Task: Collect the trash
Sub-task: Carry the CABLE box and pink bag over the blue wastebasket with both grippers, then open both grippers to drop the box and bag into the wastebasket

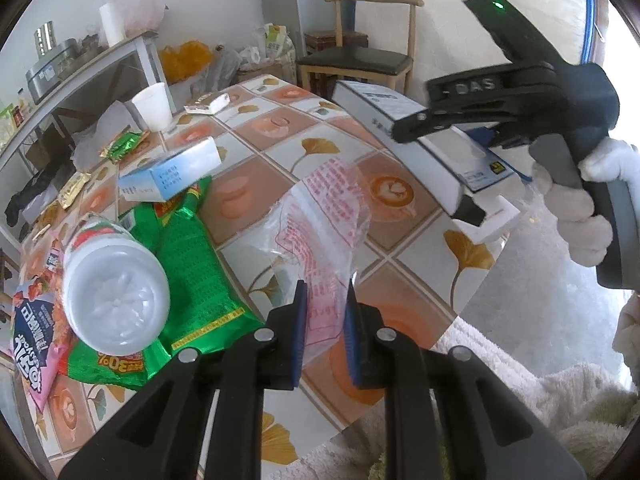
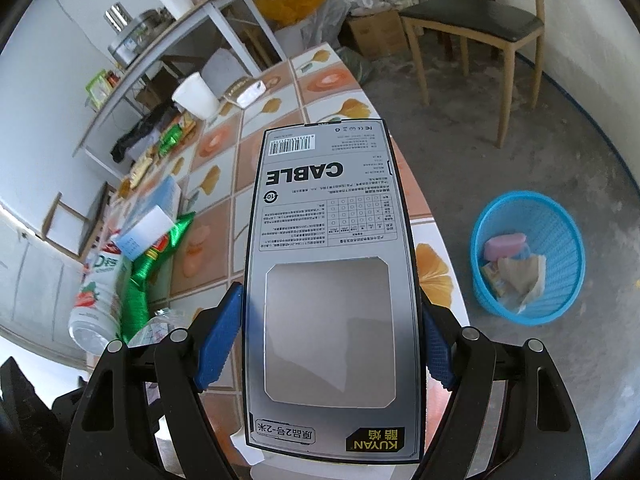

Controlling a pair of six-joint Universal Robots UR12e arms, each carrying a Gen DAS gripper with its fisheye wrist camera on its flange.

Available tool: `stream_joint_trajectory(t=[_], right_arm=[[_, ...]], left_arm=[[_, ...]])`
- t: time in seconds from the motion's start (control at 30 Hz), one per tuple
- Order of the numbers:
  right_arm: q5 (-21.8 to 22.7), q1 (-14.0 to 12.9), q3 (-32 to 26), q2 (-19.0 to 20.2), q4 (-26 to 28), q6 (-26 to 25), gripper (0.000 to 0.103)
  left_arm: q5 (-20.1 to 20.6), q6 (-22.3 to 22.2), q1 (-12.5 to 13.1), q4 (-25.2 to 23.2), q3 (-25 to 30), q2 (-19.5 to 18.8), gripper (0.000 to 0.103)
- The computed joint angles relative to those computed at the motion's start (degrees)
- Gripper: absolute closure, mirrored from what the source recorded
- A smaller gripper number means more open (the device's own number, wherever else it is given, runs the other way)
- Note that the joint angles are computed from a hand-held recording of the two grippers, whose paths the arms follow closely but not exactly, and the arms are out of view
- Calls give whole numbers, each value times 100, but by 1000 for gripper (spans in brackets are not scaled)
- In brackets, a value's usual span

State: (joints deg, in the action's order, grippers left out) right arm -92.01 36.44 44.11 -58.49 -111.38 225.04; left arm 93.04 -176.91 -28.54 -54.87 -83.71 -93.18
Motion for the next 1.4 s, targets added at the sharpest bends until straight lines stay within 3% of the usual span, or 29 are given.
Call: stream_joint_trajectory(t=[0.33,0.6,0.87,1.03,1.17,1.23,1.4], right_arm=[[-16,-112,1045,-699,-742,197,29],[-370,-136,1998,-1285,-1327,426,29],[-666,-297,3095,-1961,-1709,1377,29],[-496,-471,3611,-2203,-1957,1962,29],[64,-712,3999,-2253,-2455,2377,29],[454,-881,4212,-2236,-2853,2680,29],[1369,-1294,4678,-2132,-3835,3441,28]], left_arm=[[135,-514,-42,341,81,28,88],[217,-589,-168,710,138,-15,88],[-690,-452,-167,558,856,-492,88],[-1627,-329,-192,-242,1965,-1204,88],[-2425,-399,-242,-1486,3222,-2047,88],[-2681,-407,-282,-2204,3913,-2522,88],[-2755,-495,-435,-3971,5752,-3748,87]])
